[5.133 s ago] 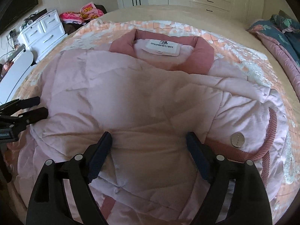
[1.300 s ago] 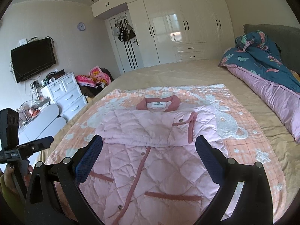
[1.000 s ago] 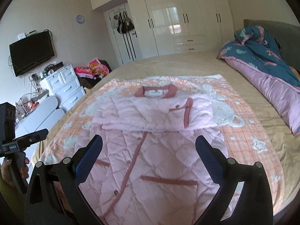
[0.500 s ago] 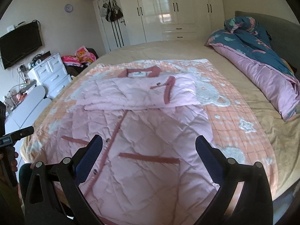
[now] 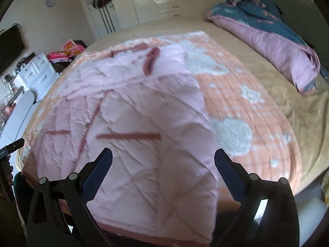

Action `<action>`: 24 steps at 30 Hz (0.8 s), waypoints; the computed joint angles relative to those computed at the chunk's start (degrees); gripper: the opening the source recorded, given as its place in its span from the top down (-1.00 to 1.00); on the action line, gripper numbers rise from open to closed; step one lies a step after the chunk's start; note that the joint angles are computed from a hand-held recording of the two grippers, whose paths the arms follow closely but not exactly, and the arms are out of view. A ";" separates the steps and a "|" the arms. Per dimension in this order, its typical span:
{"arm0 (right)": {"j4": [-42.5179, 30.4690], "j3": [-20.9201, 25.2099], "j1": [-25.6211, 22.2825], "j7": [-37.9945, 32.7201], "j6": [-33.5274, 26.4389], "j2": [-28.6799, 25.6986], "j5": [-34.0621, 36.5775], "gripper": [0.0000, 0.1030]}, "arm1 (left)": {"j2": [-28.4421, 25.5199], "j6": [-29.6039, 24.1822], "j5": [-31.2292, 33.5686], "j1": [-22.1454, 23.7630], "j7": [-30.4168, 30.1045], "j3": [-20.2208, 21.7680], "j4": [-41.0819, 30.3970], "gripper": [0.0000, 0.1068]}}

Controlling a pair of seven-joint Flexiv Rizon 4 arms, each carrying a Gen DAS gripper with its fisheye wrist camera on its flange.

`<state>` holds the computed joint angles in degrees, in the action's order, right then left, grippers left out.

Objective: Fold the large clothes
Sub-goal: 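Move both tools down to the ribbed hem band of the jacket, then grasp the ribbed hem band with both tools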

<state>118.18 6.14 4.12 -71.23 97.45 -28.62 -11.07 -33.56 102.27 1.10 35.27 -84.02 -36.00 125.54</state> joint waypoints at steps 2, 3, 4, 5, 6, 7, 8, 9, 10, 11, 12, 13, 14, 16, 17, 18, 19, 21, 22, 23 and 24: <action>0.66 -0.12 -0.36 0.01 -0.23 -0.06 0.22 -0.92 | -0.06 -0.41 -0.51 0.42 -0.41 0.85 0.48 -0.75; 1.14 0.29 -0.99 -0.10 -0.25 -0.07 0.36 -0.92 | -0.22 -0.63 -0.68 1.04 -0.51 0.83 0.80 -0.75; 1.38 1.04 -1.85 -0.26 -0.21 -0.15 0.49 -0.92 | -0.66 -0.93 -0.59 2.38 -0.37 0.07 1.20 -0.75; 1.65 1.71 -2.67 -0.41 -0.17 -0.21 0.62 -0.92 | -0.94 -1.36 -0.61 3.22 -0.21 -0.38 1.49 -0.75; 1.97 2.31 -3.43 -0.56 -0.20 -0.24 0.73 -0.92 | -1.26 -2.10 -0.75 4.10 0.02 -0.78 1.80 -0.75; 2.11 3.00 -4.27 -0.68 -0.24 -0.26 0.85 -0.92 | -1.59 -2.66 -0.96 4.86 0.33 -1.26 2.07 -0.75; 2.35 3.48 -4.89 -0.69 -0.07 -0.27 1.09 -0.92 | -2.12 -3.89 -1.22 6.13 0.85 -2.25 2.36 -0.75; 2.40 3.73 -5.29 -0.75 -0.11 -0.24 1.13 -0.92 | -2.37 -5.44 -1.81 6.81 1.43 -2.67 2.57 -0.75; 2.60 3.68 -5.39 -0.76 0.07 -0.09 1.23 -0.92 | -2.38 -6.11 -2.49 6.76 1.99 -2.55 2.81 -0.75; 2.80 3.89 -5.70 -0.84 0.26 0.07 1.29 -0.92 | -2.45 -7.22 -3.12 6.68 2.86 -2.25 2.96 -0.75; 2.83 4.32 -6.20 -0.94 0.14 0.20 1.25 -0.92 | -2.46 -8.11 -3.76 6.48 3.76 -1.97 3.05 -0.75; 2.92 4.71 -6.63 -1.05 0.08 0.33 1.24 -0.92 | -2.75 -9.09 -4.35 6.60 4.81 -2.08 3.17 -0.75; 2.80 5.30 -7.22 -1.23 -0.23 0.38 1.15 -0.92 | -3.14 -9.45 -4.96 6.93 5.71 -2.57 3.29 -0.75; 3.02 5.73 -7.76 -1.78 -0.95 0.79 0.95 -0.92 | -3.35 -8.47 -5.80 6.33 7.20 -2.19 3.87 -0.75; 3.29 5.47 -7.69 -2.09 -1.39 1.19 0.83 -0.92 | -3.33 -7.94 -6.03 6.09 7.82 -2.14 4.03 -0.75; 3.39 5.23 -7.60 -2.23 -1.78 1.45 0.92 -0.92 | -3.78 -7.11 -6.00 6.95 8.45 -3.30 4.44 -0.75; 3.31 5.72 -8.20 -2.32 -2.39 1.60 1.15 -0.92 | -5.15 -6.14 -4.66 9.13 8.14 -5.63 4.73 -0.75; 2.05 9.85 -12.11 -3.58 -5.74 1.39 2.19 -0.92 | -5.86 -5.14 -4.76 9.43 8.87 -6.51 5.05 -0.44; 1.31 11.94 -13.96 -4.72 -7.63 1.20 3.05 -0.92 | -5.12 -4.49 -4.54 7.19 8.22 -4.29 4.73 -0.23; 0.87 12.96 -14.70 -5.66 -8.95 1.19 3.89 -0.92 | -4.74 -3.89 -4.29 5.96 7.86 -3.04 4.60 -0.12; 0.20 14.48 -15.91 -6.98 -11.18 1.10 4.77 -0.92 | -4.61 -2.77 -3.86 5.45 7.45 -2.42 4.69 0.13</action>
